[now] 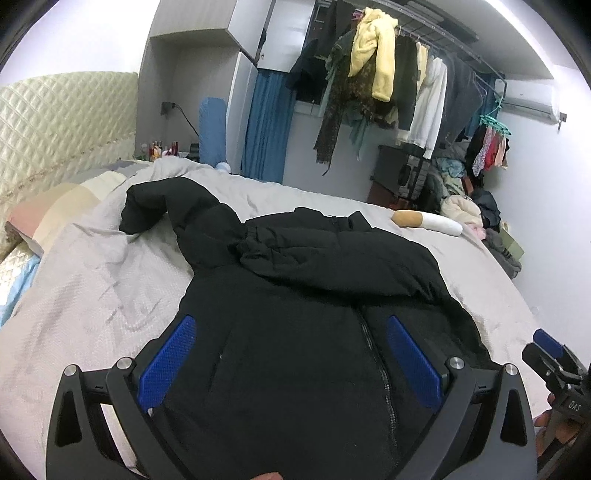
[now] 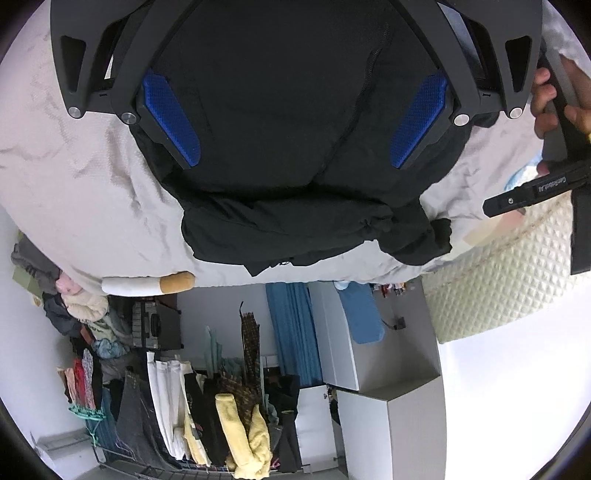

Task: Fold large clothes
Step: 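Move the left tool to the other sleeve cuff and close on it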

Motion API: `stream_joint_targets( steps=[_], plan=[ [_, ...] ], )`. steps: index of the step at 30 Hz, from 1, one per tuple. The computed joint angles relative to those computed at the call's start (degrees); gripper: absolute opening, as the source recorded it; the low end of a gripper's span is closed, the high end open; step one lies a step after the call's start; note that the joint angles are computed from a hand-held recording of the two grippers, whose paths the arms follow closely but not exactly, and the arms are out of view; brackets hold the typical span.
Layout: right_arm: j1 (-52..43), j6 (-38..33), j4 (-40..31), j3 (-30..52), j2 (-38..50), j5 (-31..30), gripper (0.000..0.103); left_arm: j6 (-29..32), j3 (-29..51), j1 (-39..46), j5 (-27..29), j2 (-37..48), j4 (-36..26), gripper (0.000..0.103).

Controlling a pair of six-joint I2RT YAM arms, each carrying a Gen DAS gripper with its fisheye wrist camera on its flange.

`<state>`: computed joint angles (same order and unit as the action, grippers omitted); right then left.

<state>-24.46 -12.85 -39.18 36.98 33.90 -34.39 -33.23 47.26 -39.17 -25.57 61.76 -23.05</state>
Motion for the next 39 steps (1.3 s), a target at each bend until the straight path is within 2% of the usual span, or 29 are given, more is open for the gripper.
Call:
stream_joint_targets(
  steps=[2, 6, 10, 12, 22, 24, 30, 34, 39],
  plan=[
    [-0.9, -0.66, -0.13, -0.28, 0.0, -0.5, 0.103, 2.55, 0.41, 3.87, 3.54, -0.59, 0.14, 0.103],
    [-1.47, -0.76, -0.21, -0.32, 1.08, -1.0, 0.103, 8.73, 3.61, 18.11, 19.64, 0.37, 0.32, 0.103],
    [-1.23, -0.5, -0.17, -0.25, 1.33, -0.74, 0.103, 13.08, 8.84, 28.52, 27.62, 4.35, -1.05, 0.103],
    [-0.58, -0.33, 0.14, -0.49, 1.12, 0.24, 0.103, 14.3, 12.42, 35.3, 34.14, 8.34, -1.31, 0.103],
    [5.52, 2.72, 2.81, -2.23, 1.83, 7.69, 0.103, 14.97, 30.13, 54.4, 51.61, 33.22, -1.67, 0.103],
    [7.26, 3.78, 3.74, -2.81, 2.06, 10.1, 0.103, 11.46, 33.05, 58.31, 57.15, 39.23, 0.98, 0.103],
    [12.97, 8.44, 7.37, -3.26, 6.21, 16.05, 0.103, -4.25, 40.77, 65.16, 67.87, 56.43, 11.69, 0.103],
    [16.99, 12.54, 11.18, -3.29, 10.36, 20.13, 0.103, -11.5, 49.14, 66.91, 70.17, 67.63, 15.22, 0.103],
    [21.4, 16.33, 14.68, -2.51, 15.96, 24.95, 0.103, -25.01, 64.22, 68.2, 72.55, 84.07, 21.54, 0.102]
  ],
)
